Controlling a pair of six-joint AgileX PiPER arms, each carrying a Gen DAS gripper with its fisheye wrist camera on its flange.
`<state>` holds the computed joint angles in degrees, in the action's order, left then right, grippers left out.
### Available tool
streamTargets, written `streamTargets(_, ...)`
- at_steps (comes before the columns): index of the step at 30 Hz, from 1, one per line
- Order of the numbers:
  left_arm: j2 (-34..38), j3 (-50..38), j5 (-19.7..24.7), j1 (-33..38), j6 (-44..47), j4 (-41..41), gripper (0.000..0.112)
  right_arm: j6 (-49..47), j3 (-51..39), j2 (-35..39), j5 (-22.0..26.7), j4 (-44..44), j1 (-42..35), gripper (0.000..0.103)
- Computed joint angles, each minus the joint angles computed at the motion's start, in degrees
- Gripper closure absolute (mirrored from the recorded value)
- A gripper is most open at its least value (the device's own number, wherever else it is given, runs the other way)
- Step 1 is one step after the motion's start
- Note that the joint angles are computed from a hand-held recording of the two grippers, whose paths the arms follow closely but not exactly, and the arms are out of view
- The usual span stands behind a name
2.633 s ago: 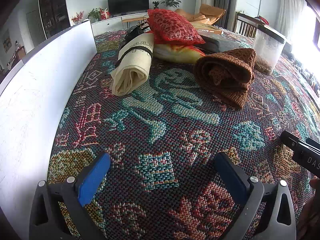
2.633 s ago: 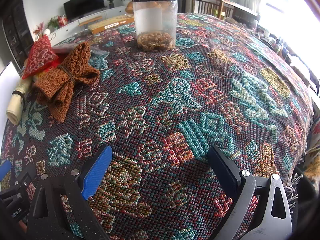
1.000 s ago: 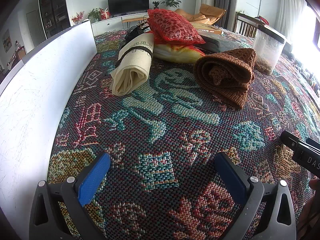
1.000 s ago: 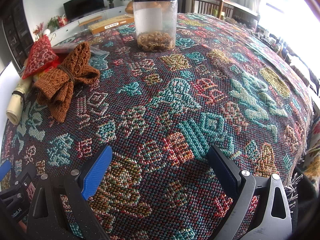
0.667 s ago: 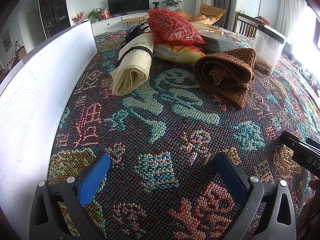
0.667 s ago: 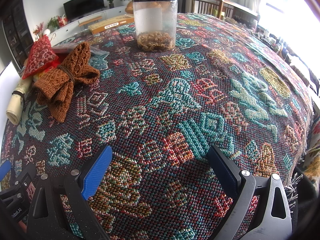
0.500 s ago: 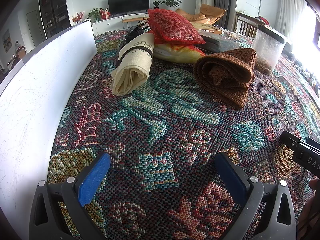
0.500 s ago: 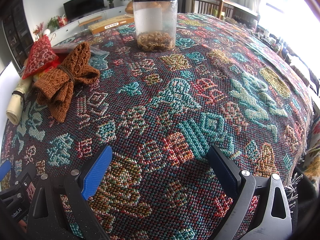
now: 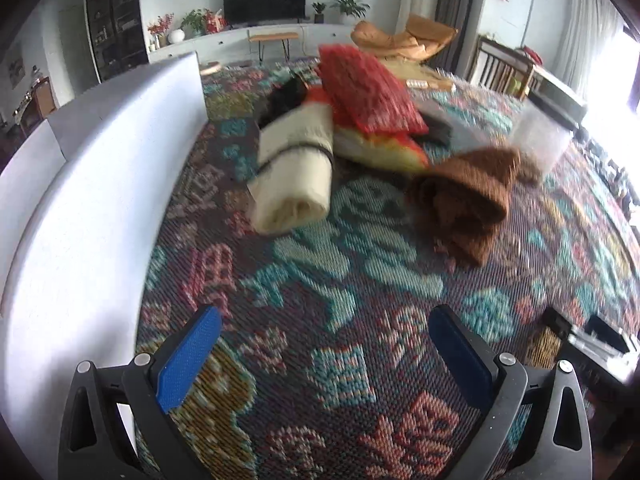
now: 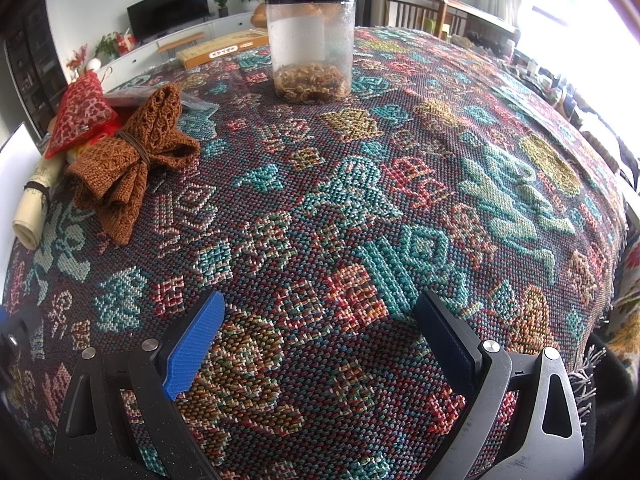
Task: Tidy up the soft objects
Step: 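Grasp cream rolled mat tied with cord with left tool and lift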
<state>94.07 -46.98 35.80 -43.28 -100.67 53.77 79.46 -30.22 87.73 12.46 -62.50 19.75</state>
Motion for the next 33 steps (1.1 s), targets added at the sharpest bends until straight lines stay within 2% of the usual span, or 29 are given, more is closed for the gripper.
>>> streamTargets(3, 1.64, -6.24, 1.04, 7.10, 11.26, -5.84, 0.009, 0.17, -0.09, 0.07, 0.08, -0.08, 0.14, 0.005)
streamTargets(6, 10.10, -16.13, 4.33, 13.10, 26.18, -13.42, 0.009, 0.23, -0.06, 0.04, 0.05, -0.15, 0.13, 0.005)
streamTargets(8, 15.05, -21.45, 6.44, 15.53, 31.97, -15.11, 0.009, 0.36, -0.03, 0.02, 0.05, -0.28, 0.13, 0.005)
streamTargets(10, 17.08, -23.14, 5.52, 17.26, 33.76, -15.17, 0.010, 0.38, -0.09, 0.05, 0.08, -0.29, 0.17, 0.005)
streamTargets(11, 17.49, -23.41, 4.04, 18.51, 34.96, -15.97, 0.015, 0.52, -0.14, 0.08, 0.11, -0.38, 0.22, 0.005)
streamTargets(12, 17.53, -23.35, 2.63, 19.56, 36.14, -16.99, 0.036, 0.52, -0.16, 0.11, 0.10, -0.38, 0.22, 0.005)
streamTargets(13, 17.60, -23.10, 1.15, 20.64, 38.26, -18.83, 0.052, 0.48, -0.06, 0.03, 0.06, -0.39, 0.16, 0.005)
streamTargets(14, 17.97, -23.10, 1.58, 20.97, 38.52, -18.78, 0.066, 0.52, -0.11, 0.07, 0.09, -0.39, 0.21, 0.005)
streamTargets(16, 15.69, -19.54, -0.44, 20.32, 34.78, -14.45, 0.074, 0.44, -0.03, 0.01, 0.04, -0.34, 0.14, 0.005)
streamTargets(17, 14.51, -18.43, 0.40, 19.59, 34.03, -13.54, 0.077, 0.44, -0.10, 0.05, 0.08, -0.29, 0.19, 0.005)
streamTargets(19, 10.62, -15.11, 0.46, 18.09, 33.28, -13.62, 0.077, 0.44, -0.03, -0.01, 0.07, -0.34, 0.15, 0.005)
streamTargets(21, 5.94, -11.27, 2.70, 13.94, 29.47, -11.92, 0.077, 0.45, -0.02, -0.02, 0.05, -0.35, 0.15, 0.005)
streamTargets(24, 0.32, -7.04, 9.17, 5.50, 26.24, -11.32, 0.077, 0.53, -0.07, 0.02, 0.09, -0.37, 0.22, 0.005)
streamTargets(26, -0.39, -5.80, 12.22, 1.06, 24.98, -12.07, 0.077, 0.62, -0.01, -0.03, 0.06, -0.46, 0.18, 0.005)
streamTargets(30, 2.20, -4.25, 13.32, -5.42, 22.91, -13.86, 0.075, 0.85, 0.01, -0.02, 0.08, -0.70, 0.22, 0.005)
streamTargets(31, 3.36, -4.11, 12.21, -6.42, 22.64, -14.10, 0.073, 0.86, 0.06, -0.06, 0.03, -0.75, 0.17, 0.005)
streamTargets(32, 5.07, -4.34, 11.77, -7.42, 21.41, -13.73, 0.063, 0.87, 0.11, -0.10, -0.01, -0.78, 0.13, 0.005)
streamTargets(33, 6.23, -4.77, 13.61, -9.06, 17.89, -11.07, 0.053, 0.90, 0.10, -0.09, 0.00, -0.80, 0.15, 0.005)
